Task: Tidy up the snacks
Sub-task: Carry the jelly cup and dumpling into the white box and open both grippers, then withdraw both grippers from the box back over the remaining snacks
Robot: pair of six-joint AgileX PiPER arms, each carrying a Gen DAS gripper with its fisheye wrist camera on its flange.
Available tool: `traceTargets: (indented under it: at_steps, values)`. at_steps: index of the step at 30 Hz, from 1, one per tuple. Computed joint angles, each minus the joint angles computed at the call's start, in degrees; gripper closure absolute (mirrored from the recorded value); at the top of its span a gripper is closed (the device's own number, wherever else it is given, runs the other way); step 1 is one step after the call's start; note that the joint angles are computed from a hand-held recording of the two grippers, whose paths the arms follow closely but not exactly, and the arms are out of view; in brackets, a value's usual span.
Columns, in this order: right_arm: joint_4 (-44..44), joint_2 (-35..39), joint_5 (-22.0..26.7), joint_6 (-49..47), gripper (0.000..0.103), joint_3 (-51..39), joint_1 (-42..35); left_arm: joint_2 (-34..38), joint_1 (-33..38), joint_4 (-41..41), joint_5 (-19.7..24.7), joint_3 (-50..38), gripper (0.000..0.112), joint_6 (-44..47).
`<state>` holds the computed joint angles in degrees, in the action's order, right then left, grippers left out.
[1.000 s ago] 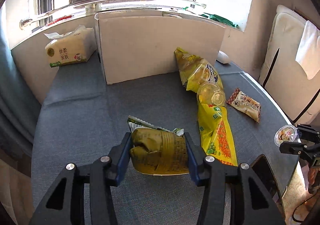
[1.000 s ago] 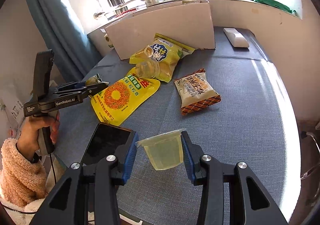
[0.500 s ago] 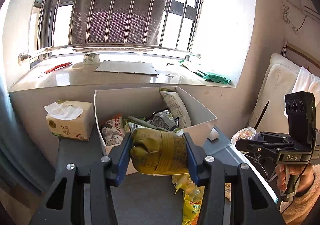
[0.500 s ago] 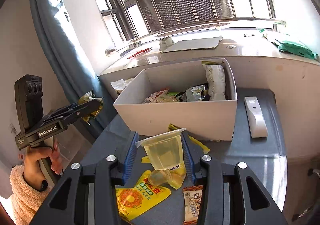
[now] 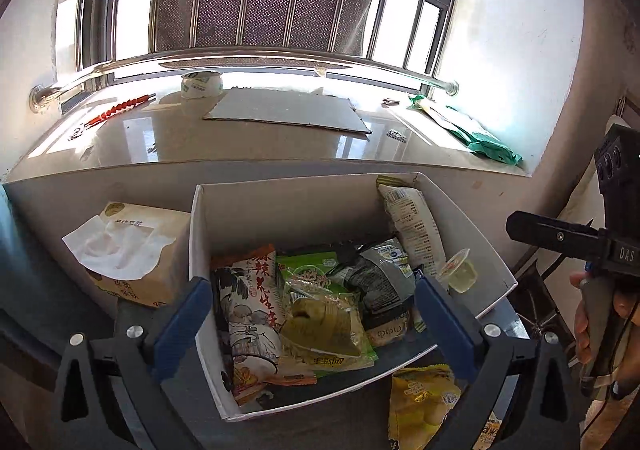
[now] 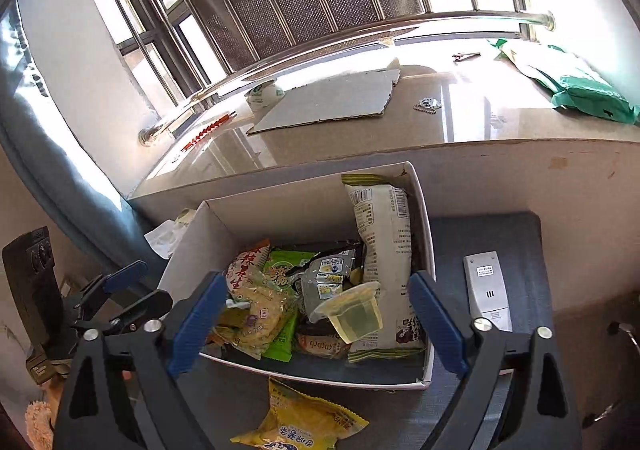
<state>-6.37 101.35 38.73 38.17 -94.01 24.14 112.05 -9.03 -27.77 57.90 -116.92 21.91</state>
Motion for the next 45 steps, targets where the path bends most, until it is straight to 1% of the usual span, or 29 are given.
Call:
traceTargets:
  at_steps: [1, 2, 4, 6, 10, 13, 15, 17, 21, 23, 25, 28, 31, 34, 36, 38, 41, 43, 45]
  values:
    - [-1.7, -1.4, -2.1, 1.4, 0.000, 2.1, 0.3, -0.2, 0.4, -0.6, 0.5, 0.5, 0.009, 0.2]
    - [-3.3, -2.4, -3.2, 2.0, 0.000, 3.4, 0.6, -1.0, 0.5, -0.1, -0.1, 1.7, 0.009, 0.2]
    - [-6.5, -3.3, -1.8, 3.5, 0.000, 3.7, 1.7, -3.3, 0.6, 0.3, -2.4, 4.9, 0.009, 1.0]
    - [-6.0, -4.2, -1.1, 2.5, 0.000, 4.3, 2.2, -4.1, 1.1, -0.4, -1.5, 5.1, 0.009, 1.6]
    - [-7.3, -7.4, -1.4, 2.7, 0.000, 7.7, 4.5, -8.9, 2.2, -2.2, -3.6, 10.0, 0.009, 4.2]
    - [-10.8, -11.5, -3.3, 5.8, 0.000, 13.0, 7.7, -14.3, 3.3, -5.8, -4.7, 16.2, 0.009, 8.5]
    - [-13.7, -14.2, -3.7, 9.1, 0.000, 16.7, 10.2, -18.8, 3.0, -5.4, -7.3, 21.7, 0.009, 10.7]
    - [-16.4, -17.7, -5.0, 12.7, 0.000, 21.4, 13.3, -23.2, 2.9, -6.3, -8.7, 27.2, 0.009, 13.7]
    - [-27.0, -23.2, -4.0, 25.0, 0.000, 30.0, 21.9, -31.4, 3.5, -8.8, -10.6, 38.0, 0.009, 19.2]
    - [-33.7, -25.4, -1.7, 33.7, 0.000, 33.9, 26.9, -35.2, 4.0, -10.0, -11.5, 43.3, 0.009, 21.4]
    - [-38.0, -27.2, 0.8, 40.9, 0.000, 37.8, 31.8, -38.5, 5.1, -11.4, -10.7, 47.6, 0.009, 23.6]
    - [-45.5, -28.7, 6.5, 54.4, 0.000, 43.2, 40.1, -44.1, 7.5, -14.7, -10.6, 55.5, 0.009, 26.7]
    - [-48.4, -29.2, 11.6, 67.4, 0.000, 48.5, 47.9, -48.7, 9.8, -16.9, -9.1, 62.5, 0.009, 29.5]
    - [-48.4, -28.9, 14.0, 77.3, 0.000, 52.8, 53.7, -52.8, 10.3, -16.8, -9.3, 68.7, 0.009, 30.0]
    - [-47.0, -28.2, 14.5, 78.3, 0.000, 53.7, 55.4, -54.1, 10.7, -17.6, -8.9, 71.4, 0.009, 30.7]
    - [-45.3, -27.0, 15.1, 76.2, 0.000, 53.4, 55.6, -54.4, 10.8, -17.8, -8.3, 72.5, 0.009, 30.8]
    - [-44.8, -25.2, 14.8, 72.9, 0.000, 52.8, 53.3, -54.6, 9.8, -17.3, -9.0, 73.4, 0.009, 30.3]
    - [-43.8, -24.3, 11.3, 68.7, 0.000, 52.8, 49.2, -54.6, 9.0, -16.5, -9.7, 73.4, 0.009, 29.7]
    - [-43.1, -22.4, 8.6, 64.2, 0.000, 51.7, 45.3, -54.1, 9.0, -16.7, -9.2, 73.2, 0.009, 30.0]
